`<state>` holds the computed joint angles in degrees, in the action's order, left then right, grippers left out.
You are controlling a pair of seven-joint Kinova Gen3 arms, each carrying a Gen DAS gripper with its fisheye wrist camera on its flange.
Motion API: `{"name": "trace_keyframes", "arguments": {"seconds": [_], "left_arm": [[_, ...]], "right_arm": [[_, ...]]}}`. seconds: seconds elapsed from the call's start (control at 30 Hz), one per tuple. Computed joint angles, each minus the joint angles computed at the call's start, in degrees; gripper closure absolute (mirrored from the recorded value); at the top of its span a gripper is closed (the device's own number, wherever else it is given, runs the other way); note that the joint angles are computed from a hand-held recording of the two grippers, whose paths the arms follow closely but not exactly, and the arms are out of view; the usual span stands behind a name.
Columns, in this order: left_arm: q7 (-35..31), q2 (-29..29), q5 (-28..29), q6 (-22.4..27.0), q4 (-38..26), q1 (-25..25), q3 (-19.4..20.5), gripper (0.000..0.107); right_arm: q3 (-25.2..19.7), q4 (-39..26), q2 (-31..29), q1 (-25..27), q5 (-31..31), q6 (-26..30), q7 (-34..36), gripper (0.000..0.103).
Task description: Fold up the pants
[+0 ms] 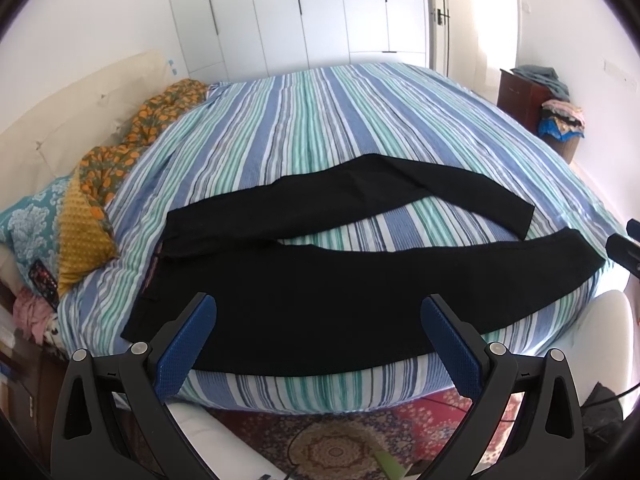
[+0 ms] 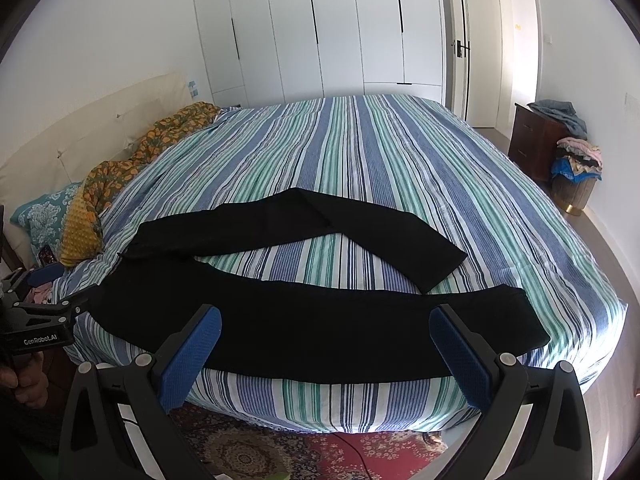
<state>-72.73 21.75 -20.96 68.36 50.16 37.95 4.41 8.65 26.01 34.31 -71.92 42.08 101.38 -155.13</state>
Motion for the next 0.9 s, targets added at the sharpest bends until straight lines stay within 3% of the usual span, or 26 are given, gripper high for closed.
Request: {"name": "trace_keyframes", "arguments": {"seconds": [0.13,0.3,0.43,0.47,0.53,0.67,0.7,0.73,0.77,0.83,0.9], "left_arm": [[-0.89,1.65,0.78,1.35,-1.77,-0.15,0.11,0.005],[-1.25,3.05,0.75,2.24,-3.21,0.58,-0.49,0.005],[-1.89,5.23,2.42,5.33,-6.10,-0.15,-0.64,0.005],[-1.86,5.90,2.66,6.21,-7.05,-0.15,-0.85,0.005],[-1.69,7.16,2.71,7.71,-8.74,0.03,-1.47,0.005],[-2.11,10.92,2.99,11.91,-13.74,0.18,-2.45,0.005],[-2.55,12.37,3.14,13.77,-15.93,0.20,-2.69,0.005],[-3.01,13.72,3.26,15.44,-18.01,0.23,-3.01,0.005],[-3.24,14.54,3.36,16.18,-19.11,0.31,-3.42,0.005],[-3.33,15.95,3.73,17.20,-21.03,0.37,-4.04,0.005],[-4.05,18.67,5.18,19.77,-25.82,-0.10,-3.81,0.005]], "right_arm": [[3.69,3.39,-0.91,-1.86,-1.17,-3.18,-0.80,0.000],[4.82,15.66,-5.68,-0.41,-4.98,-10.65,-2.63,0.000],[-2.76,22.71,-5.58,9.57,-1.52,-10.97,5.82,0.002],[-3.46,24.65,-5.20,12.23,-2.16,-12.40,8.15,0.004],[-3.51,27.35,-4.02,17.54,-5.72,-16.29,12.81,0.023],[-6.44,27.92,1.16,27.32,-7.73,-20.17,22.13,0.025],[-7.51,26.14,3.26,29.97,-9.12,-19.32,24.46,0.033],[-8.92,23.61,5.02,32.62,-11.44,-17.54,26.73,0.082],[-10.15,20.95,5.73,35.28,-13.77,-16.10,28.88,0.099],[-10.77,15.65,4.53,40.19,-18.30,-14.78,32.28,0.099],[-7.17,10.34,2.93,43.46,-19.96,-16.06,36.76,0.099]]}}
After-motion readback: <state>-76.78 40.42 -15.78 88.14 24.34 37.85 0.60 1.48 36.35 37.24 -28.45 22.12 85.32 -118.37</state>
